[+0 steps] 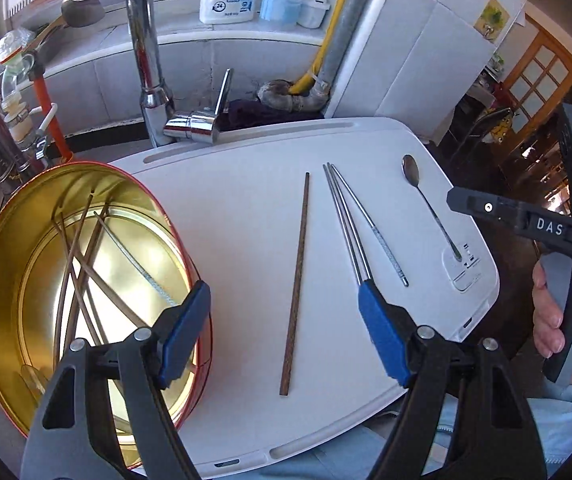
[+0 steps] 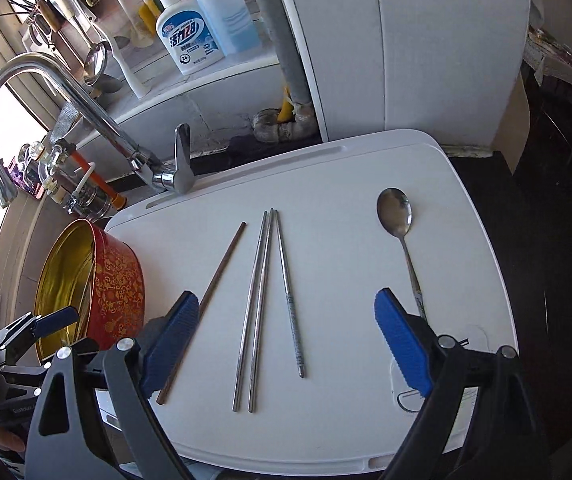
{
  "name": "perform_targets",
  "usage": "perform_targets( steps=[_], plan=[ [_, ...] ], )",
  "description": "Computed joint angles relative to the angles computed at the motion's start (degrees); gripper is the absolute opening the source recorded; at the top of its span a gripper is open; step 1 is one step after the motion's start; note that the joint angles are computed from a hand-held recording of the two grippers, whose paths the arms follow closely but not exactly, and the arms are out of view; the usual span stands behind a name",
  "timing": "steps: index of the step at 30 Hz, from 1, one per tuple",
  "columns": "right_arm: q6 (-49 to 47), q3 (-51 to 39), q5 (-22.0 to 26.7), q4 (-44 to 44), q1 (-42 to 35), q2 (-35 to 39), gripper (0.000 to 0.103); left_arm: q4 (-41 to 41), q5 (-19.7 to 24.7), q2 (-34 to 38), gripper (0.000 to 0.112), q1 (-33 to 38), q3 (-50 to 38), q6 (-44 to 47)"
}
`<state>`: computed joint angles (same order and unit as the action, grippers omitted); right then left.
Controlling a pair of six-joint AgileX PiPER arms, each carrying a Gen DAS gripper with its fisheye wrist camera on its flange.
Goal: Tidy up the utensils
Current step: 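Move both tools back over the remaining chopsticks on the board, then close the left gripper on a wooden chopstick while the right gripper closes on a patterned steel chopstick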
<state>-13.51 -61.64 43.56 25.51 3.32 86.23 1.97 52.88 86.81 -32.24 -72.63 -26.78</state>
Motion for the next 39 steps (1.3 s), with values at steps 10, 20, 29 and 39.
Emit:
perform_targets(
  steps=[10,20,29,39],
  plan=[
    [-8.3,3.1,-1.1,0.8,-0.6,0.8,0.09,1.7,2.3,12.4,0.075,-4.5,-9.7,3.4],
    [-6.0,-1.2,-1.8,-4.1,4.7,8.3,0.089,5.4,3.0,19.6,0.075,-4.0,-13.5,5.7],
    [0.8,-8.6,-0.7,-10.5,8.3,17.7,0.075,6.5,3.5,24.2,0.075,-2.6,-16.3,7.3],
    [6.0,-7.1,-5.5,-18.6,11.3,19.1,0.054,4.5,1.3,25.1,0.075,-1.2,-14.0,7.1]
  ],
)
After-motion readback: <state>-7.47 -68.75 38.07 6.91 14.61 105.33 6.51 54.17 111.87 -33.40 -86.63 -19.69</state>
